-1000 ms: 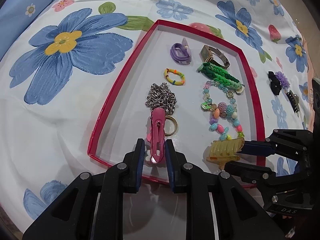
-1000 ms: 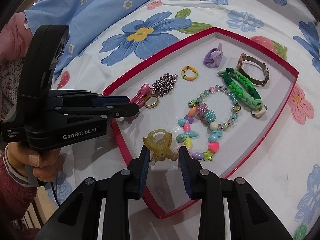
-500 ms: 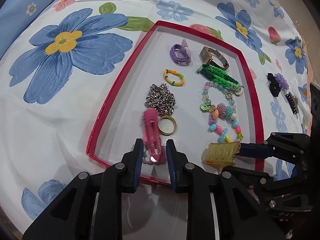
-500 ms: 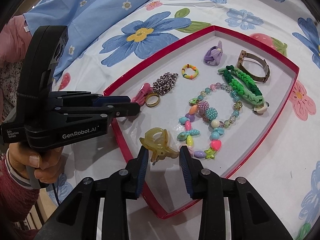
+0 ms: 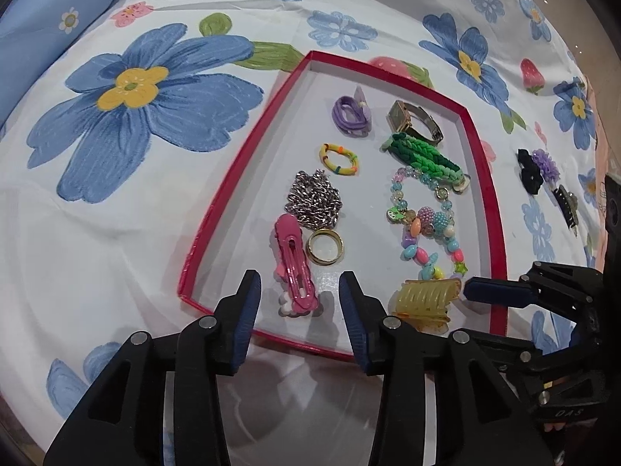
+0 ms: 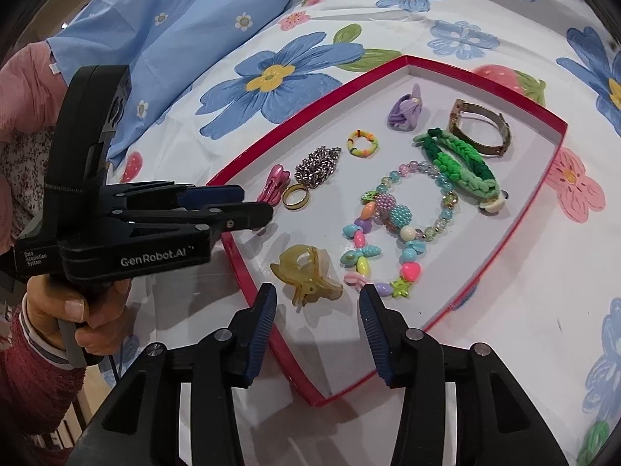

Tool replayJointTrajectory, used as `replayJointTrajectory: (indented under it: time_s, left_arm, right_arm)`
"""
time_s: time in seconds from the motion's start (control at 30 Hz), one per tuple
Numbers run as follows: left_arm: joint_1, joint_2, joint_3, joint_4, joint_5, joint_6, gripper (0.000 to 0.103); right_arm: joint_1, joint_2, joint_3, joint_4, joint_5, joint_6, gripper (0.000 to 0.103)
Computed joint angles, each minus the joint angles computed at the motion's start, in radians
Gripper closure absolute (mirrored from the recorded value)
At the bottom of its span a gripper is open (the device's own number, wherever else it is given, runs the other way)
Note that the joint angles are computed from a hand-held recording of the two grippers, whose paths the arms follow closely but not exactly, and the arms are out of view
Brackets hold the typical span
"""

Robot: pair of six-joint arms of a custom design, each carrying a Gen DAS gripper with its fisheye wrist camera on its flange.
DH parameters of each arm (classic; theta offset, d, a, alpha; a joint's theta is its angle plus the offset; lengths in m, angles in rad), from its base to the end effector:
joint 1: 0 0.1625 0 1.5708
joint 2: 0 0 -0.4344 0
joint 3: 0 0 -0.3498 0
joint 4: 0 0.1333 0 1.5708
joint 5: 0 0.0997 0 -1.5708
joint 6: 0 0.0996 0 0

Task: Organize jewelry
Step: 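Withdraw both open tools back from the tray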

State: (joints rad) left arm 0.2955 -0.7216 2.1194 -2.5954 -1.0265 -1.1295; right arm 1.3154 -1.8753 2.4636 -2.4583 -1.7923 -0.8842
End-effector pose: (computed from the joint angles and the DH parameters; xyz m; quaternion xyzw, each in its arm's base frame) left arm -0.3748 -0.3074 -0.0108 0.1187 0.9403 -0.1821 0.2618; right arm 0.0359 -0.3036 0.3193 0.2883 -0.9397 0.0658 0.1719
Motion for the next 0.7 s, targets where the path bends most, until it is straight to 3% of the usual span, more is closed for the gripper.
replayJointTrajectory:
  time_s: [0.13,0.3,0.37,0.53,0.7]
  left_arm:
    - [-0.019,-0.022,0.026,-0.008,0.021,-0.042,0.060]
    - [-0.070,-0.069,0.088,-0.031,0.083,-0.160,0.033]
    - [-0.095,-0.085,0.124,-0.065,0.100,-0.225,0.022]
    - [-0.149,-0.091,0.160,-0.078,0.115,-0.325,0.019]
    - [-0.202,-0.086,0.147,-0.011,0.117,-0.378,0.017]
  right_arm:
    - [-0.030,-0.043,-0.007,0.034,0.042,-0.005,0.056]
    - [-0.102,-0.144,-0.003,0.051,0.155,-0.030,0.054]
    - [-0.152,-0.192,0.008,0.038,0.228,-0.046,0.044]
    - [-0.348,-0.353,0.059,0.066,0.491,-0.142,0.034]
    - [-0.482,-0.472,0.083,0.149,0.643,-0.231,0.030]
